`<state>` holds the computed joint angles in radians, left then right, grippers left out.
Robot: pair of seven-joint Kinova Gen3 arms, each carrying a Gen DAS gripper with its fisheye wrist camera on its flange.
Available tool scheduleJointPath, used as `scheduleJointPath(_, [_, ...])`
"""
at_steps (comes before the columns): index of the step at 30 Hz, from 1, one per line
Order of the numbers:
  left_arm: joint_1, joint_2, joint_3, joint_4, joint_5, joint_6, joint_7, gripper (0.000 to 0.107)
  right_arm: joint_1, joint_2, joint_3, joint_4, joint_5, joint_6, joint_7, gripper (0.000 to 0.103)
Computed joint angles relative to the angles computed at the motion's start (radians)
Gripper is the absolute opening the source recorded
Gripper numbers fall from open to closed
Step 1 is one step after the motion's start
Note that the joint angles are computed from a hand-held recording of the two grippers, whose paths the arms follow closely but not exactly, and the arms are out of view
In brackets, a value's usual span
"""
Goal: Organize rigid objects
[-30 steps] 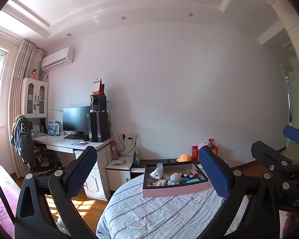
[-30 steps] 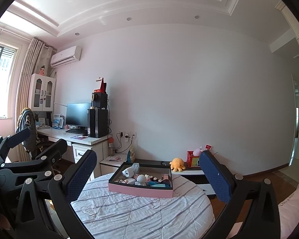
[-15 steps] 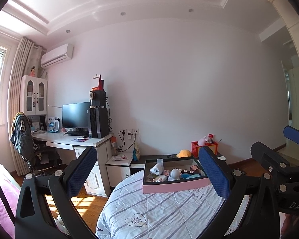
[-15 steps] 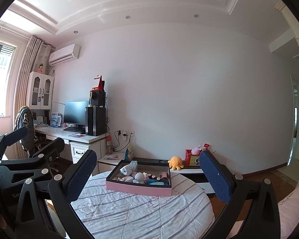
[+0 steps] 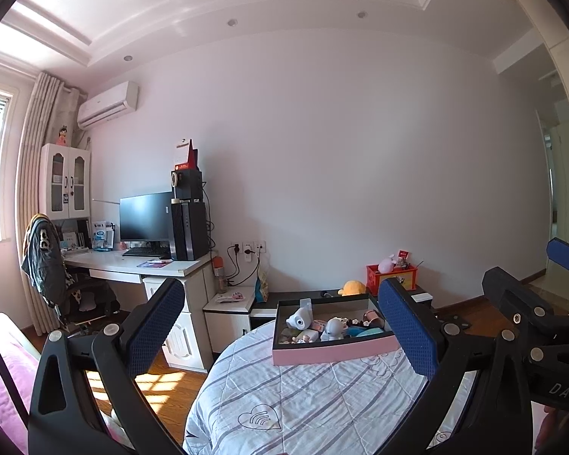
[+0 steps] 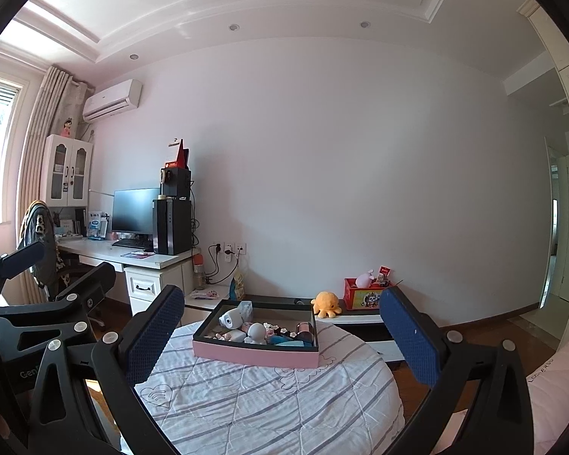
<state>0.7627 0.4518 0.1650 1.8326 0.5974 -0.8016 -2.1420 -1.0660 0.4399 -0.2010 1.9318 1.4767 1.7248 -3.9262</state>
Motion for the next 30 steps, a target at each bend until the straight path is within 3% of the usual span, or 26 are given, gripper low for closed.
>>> scheduleJointPath(7, [0.006, 0.007, -0.003, -0.006, 0.02, -0.002, -0.02, 0.103, -0.018, 0.04, 0.021, -0.052, -0.036, 0.063, 0.015, 0.103])
scheduleJointPath(30, [0.005, 0.014, -0.002, -0.004, 0.023, -0.007, -0.021, 0.103, -0.021, 0.035, 0.024, -0.056, -0.047, 0.053, 0.021, 0.103])
